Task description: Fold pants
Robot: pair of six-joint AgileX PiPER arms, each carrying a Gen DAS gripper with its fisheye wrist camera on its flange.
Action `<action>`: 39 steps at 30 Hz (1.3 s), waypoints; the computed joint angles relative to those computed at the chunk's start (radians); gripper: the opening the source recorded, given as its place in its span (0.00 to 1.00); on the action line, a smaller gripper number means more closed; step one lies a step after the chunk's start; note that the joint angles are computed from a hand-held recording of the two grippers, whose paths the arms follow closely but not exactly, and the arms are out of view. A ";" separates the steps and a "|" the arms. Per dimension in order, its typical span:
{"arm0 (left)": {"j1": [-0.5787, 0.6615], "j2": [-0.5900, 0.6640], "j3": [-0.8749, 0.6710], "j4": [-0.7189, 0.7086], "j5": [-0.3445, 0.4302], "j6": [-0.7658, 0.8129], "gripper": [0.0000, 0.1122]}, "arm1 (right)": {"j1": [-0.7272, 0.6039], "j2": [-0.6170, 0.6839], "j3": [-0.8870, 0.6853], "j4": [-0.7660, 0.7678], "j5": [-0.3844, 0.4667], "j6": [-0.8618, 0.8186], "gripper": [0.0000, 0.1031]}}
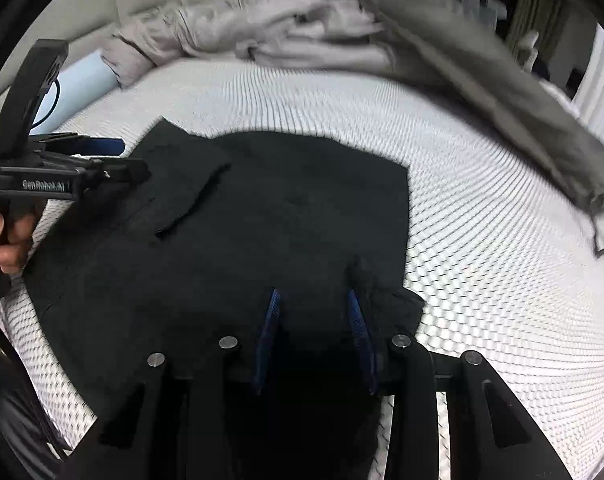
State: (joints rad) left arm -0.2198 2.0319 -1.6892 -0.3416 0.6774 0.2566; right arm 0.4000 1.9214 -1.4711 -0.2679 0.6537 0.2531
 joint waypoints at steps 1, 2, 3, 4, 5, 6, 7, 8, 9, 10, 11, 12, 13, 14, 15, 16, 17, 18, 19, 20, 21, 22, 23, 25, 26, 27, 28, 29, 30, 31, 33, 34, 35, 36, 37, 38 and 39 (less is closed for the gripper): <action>-0.004 -0.049 0.069 -0.051 -0.031 0.065 0.70 | 0.011 -0.024 0.014 -0.023 -0.004 0.054 0.37; -0.019 -0.087 0.128 -0.088 -0.050 0.133 0.71 | 0.026 -0.054 0.044 -0.033 -0.024 0.097 0.37; -0.034 -0.100 0.157 -0.106 -0.051 0.179 0.72 | 0.040 -0.072 0.065 -0.011 -0.058 0.101 0.38; -0.054 -0.103 0.181 -0.124 -0.041 0.232 0.72 | 0.049 -0.070 0.066 0.029 -0.072 0.065 0.38; -0.078 -0.089 0.185 -0.104 -0.020 0.245 0.72 | 0.058 -0.060 0.059 0.074 -0.067 0.015 0.38; -0.098 -0.081 0.197 -0.054 -0.024 0.218 0.72 | 0.075 -0.028 0.034 0.080 -0.035 0.004 0.38; -0.116 -0.086 0.228 0.002 -0.058 0.188 0.72 | 0.093 -0.004 0.017 0.055 -0.001 0.011 0.38; -0.121 -0.099 0.256 0.019 -0.081 0.190 0.72 | 0.110 0.023 0.009 -0.008 0.020 0.036 0.38; -0.115 -0.117 0.278 0.014 -0.084 0.212 0.72 | 0.108 0.032 0.019 -0.042 0.039 0.043 0.38; -0.106 -0.140 0.295 0.023 -0.067 0.219 0.73 | 0.088 0.008 0.059 -0.035 0.019 0.016 0.38; -0.091 -0.163 0.315 0.028 -0.048 0.229 0.74 | 0.057 -0.029 0.105 0.011 -0.012 -0.039 0.38; -0.068 -0.182 0.335 0.004 -0.035 0.263 0.74 | 0.011 -0.086 0.175 0.097 -0.073 -0.130 0.38; -0.026 -0.203 0.357 -0.058 -0.014 0.329 0.74 | -0.033 -0.135 0.235 0.194 -0.118 -0.230 0.38; 0.019 -0.219 0.367 -0.125 0.015 0.371 0.74 | -0.074 -0.166 0.263 0.267 -0.126 -0.314 0.40; 0.068 -0.236 0.384 -0.165 0.036 0.391 0.74 | -0.133 -0.209 0.310 0.358 -0.135 -0.414 0.54; 0.111 -0.245 0.392 -0.201 0.055 0.381 0.74 | -0.182 -0.242 0.351 0.458 -0.153 -0.491 0.62; 0.151 -0.236 0.383 -0.238 0.070 0.383 0.74 | -0.232 -0.269 0.383 0.558 -0.169 -0.551 0.67; 0.188 -0.223 0.375 -0.270 0.077 0.372 0.74 | -0.286 -0.284 0.392 0.658 -0.154 -0.592 0.67; 0.207 -0.209 0.365 -0.288 0.085 0.365 0.71 | -0.330 -0.283 0.380 0.758 -0.122 -0.639 0.67; 0.222 -0.185 0.344 -0.301 0.107 0.352 0.62 | -0.370 -0.273 0.370 0.858 -0.101 -0.660 0.67; 0.236 -0.145 0.308 -0.319 0.149 0.339 0.57 | -0.402 -0.253 0.358 0.958 -0.063 -0.712 0.67; 0.241 -0.118 0.287 -0.331 0.169 0.335 0.47 | -0.432 -0.221 0.339 1.047 -0.012 -0.779 0.67; 0.248 -0.090 0.266 -0.356 0.189 0.349 0.39 | -0.445 -0.183 0.317 1.097 0.026 -0.818 0.67; 0.237 -0.072 0.240 -0.361 0.191 0.344 0.35 | -0.420 -0.116 0.296 1.076 0.004 -0.800 0.63; 0.223 -0.072 0.226 -0.332 0.174 0.317 0.34 | -0.404 -0.083 0.269 1.039 0.000 -0.749 0.49; 0.211 -0.074 0.219 -0.312 0.152 0.298 0.33 | -0.394 -0.059 0.248 1.042 0.012 -0.722 0.42; 0.203 -0.073 0.209 -0.294 0.132 0.274 0.32 | -0.388 -0.047 0.235 1.042 0.002 -0.700 0.39; 0.196 -0.063 0.193 -0.277 0.117 0.246 0.32 | -0.366 -0.067 0.259 1.045 -0.039 -0.680 0.34; 0.192 -0.055 0.183 -0.265 0.102 0.222 0.32 | -0.340 -0.083 0.271 1.036 -0.097 -0.660 0.31; 0.192 -0.046 0.171 -0.263 0.099 0.207 0.33 | -0.320 -0.083 0.265 0.988 -0.128 -0.616 0.31; 0.191 -0.049 0.170 -0.249 0.088 0.182 0.33 | -0.276 -0.078 0.239 0.805 -0.159 -0.448 0.34; 0.184 -0.063 0.178 -0.227 0.074 0.166 0.33 | -0.260 -0.081 0.254 0.739 -0.189 -0.378 0.37; 0.176 -0.095 0.203 -0.199 0.045 0.156 0.34 | -0.242 -0.097 0.267 0.661 -0.205 -0.311 0.43; 0.171 -0.119 0.223 -0.184 0.023 0.153 0.35 | -0.238 -0.120 0.284 0.617 -0.208 -0.273 0.46; 0.163 -0.163 0.260 -0.163 -0.010 0.147 0.40 | -0.239 -0.164 0.310 0.595 -0.204 -0.274 0.46; 0.160 -0.218 0.312 -0.161 -0.054 0.162 0.51 | -0.229 -0.198 0.329 0.552 -0.215 -0.271 0.48; 0.163 -0.268 0.358 -0.161 -0.084 0.171 0.58 | -0.212 -0.216 0.331 0.505 -0.230 -0.228 0.59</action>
